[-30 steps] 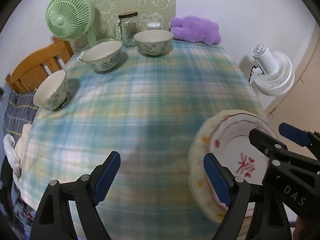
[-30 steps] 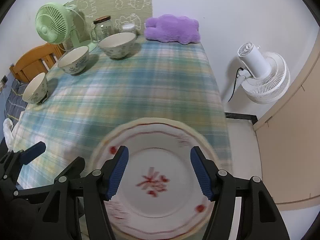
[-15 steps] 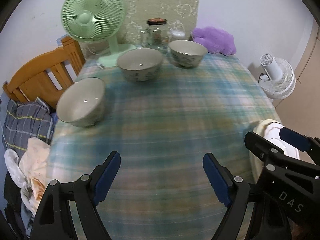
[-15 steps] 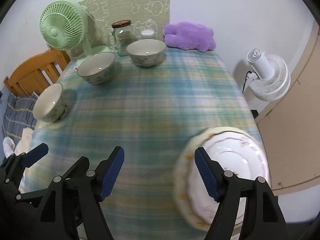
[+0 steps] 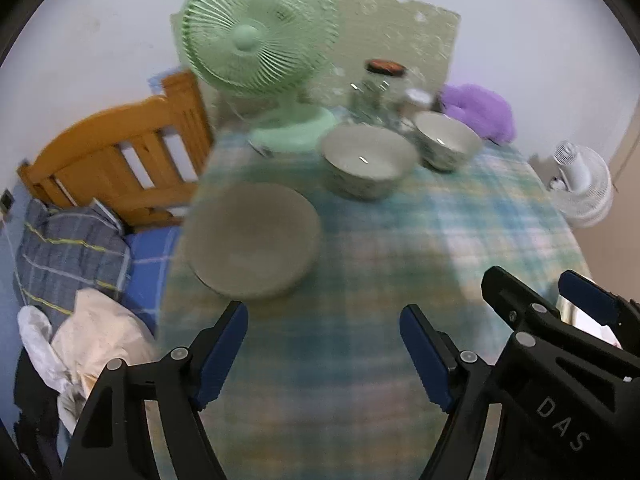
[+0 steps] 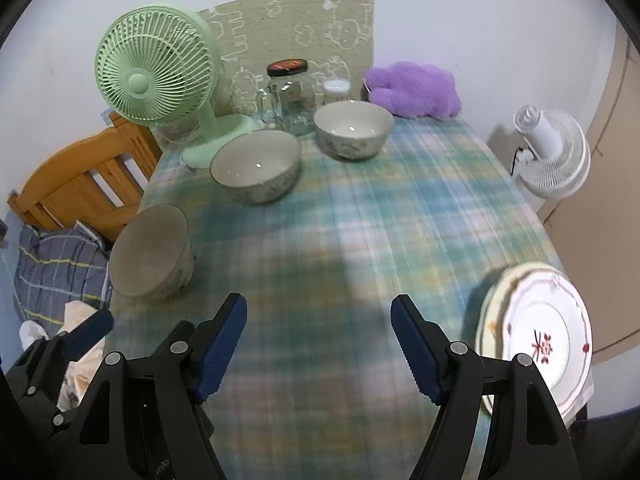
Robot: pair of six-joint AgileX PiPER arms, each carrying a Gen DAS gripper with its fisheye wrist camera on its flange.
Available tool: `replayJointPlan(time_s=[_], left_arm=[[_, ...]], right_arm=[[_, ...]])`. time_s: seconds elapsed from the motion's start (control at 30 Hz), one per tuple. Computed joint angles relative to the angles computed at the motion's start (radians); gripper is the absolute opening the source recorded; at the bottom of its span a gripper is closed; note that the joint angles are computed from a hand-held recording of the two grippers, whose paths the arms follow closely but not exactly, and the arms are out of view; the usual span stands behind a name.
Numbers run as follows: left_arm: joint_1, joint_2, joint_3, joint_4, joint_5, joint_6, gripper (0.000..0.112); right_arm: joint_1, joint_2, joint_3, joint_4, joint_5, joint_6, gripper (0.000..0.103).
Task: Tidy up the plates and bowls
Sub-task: 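Move both grippers toward the plain grey-green plate, then grip the grey-green plate rim with both grippers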
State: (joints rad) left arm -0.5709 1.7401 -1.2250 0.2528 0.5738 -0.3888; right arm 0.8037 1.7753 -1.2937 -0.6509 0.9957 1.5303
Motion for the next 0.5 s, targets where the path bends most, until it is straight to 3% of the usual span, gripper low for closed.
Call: replayJointPlan(time_s=[0.13,0.4,0.5], left_arm=[[0.068,0.041,-0.03,-0.02,-0.039,0.011,0.073],[0.17,0.174,-0.15,-0.057,-0.07,0.088,0.071],[0.199,0.231,-0.205,-0.099,-0.057,0.153,0.058]], right_arm=[[-0.022,0.102,-0.125,-0.016,-0.009,-0.039,0.077],[-0.069,0.32,-0.41,0.0,-0.011,-0.141,0.076],[-0.088,0.398,-0.513,0.038,-0.015,-0.201,0.072]])
